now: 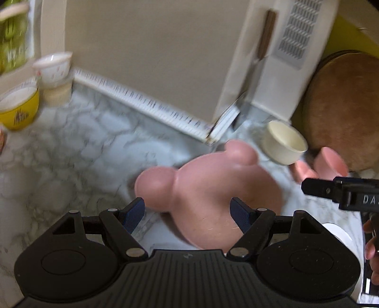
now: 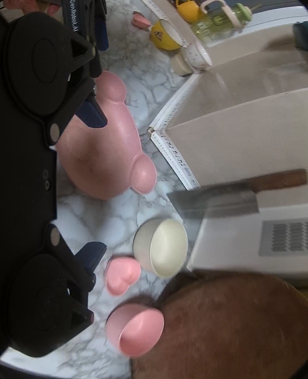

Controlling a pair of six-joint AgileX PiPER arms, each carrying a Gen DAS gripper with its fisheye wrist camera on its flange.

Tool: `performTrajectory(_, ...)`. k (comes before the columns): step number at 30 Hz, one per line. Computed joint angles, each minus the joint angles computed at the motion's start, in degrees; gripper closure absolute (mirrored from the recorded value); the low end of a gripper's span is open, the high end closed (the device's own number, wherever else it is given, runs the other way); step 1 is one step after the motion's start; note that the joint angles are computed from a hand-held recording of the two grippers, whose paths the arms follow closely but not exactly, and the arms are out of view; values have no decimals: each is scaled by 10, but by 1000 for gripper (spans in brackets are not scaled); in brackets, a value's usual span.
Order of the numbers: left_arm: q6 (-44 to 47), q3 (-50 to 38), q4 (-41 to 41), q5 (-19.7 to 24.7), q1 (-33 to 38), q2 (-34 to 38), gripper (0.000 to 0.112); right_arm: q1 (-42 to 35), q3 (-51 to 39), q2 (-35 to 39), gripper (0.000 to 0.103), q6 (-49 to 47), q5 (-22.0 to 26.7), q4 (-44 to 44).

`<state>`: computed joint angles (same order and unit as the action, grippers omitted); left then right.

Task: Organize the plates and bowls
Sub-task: 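Move both grippers toward the pink bear-shaped plate, then close both grippers on the rim of the pink bear-shaped plate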

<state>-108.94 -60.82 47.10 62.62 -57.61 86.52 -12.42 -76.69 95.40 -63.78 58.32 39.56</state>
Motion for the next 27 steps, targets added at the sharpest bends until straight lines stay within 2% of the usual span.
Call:
performTrajectory(5, 18, 8, -46, -50, 55, 20, 34, 42, -52, 64, 7, 33, -15, -32)
performTrajectory(11, 31, 9, -84, -84, 87, 32, 34, 67, -108, 117, 19, 82, 3, -70)
performTrajectory(14, 32, 19, -101, -111, 99, 27, 36, 71, -134, 139, 21, 106, 19, -84)
performTrajectory(15, 32, 27, -107, -130, 105, 23, 43, 72, -141, 145, 22, 110, 23, -85)
performTrajectory(18, 36, 36, -123, -153, 118, 18, 54, 75, -156, 159, 30, 115, 38, -92)
performTrajectory(19, 34, 36, -122, -153, 118, 19, 54, 76, -157, 160, 35, 112, 39, -92)
performTrajectory(21, 33, 40, -128, -163, 123, 18, 65, 77, -166, 168, 44, 116, 48, -99)
performTrajectory(23, 39, 43, -136, -172, 129, 16, 73, 76, -180, 178, 60, 130, 62, -103)
performTrajectory(25, 38, 46, -139, -178, 133, 14, 78, 76, -194, 188, 72, 147, 77, -109)
performTrajectory(27, 39, 45, -140, -177, 133, 17, 85, 75, -197, 193, 78, 153, 79, -113)
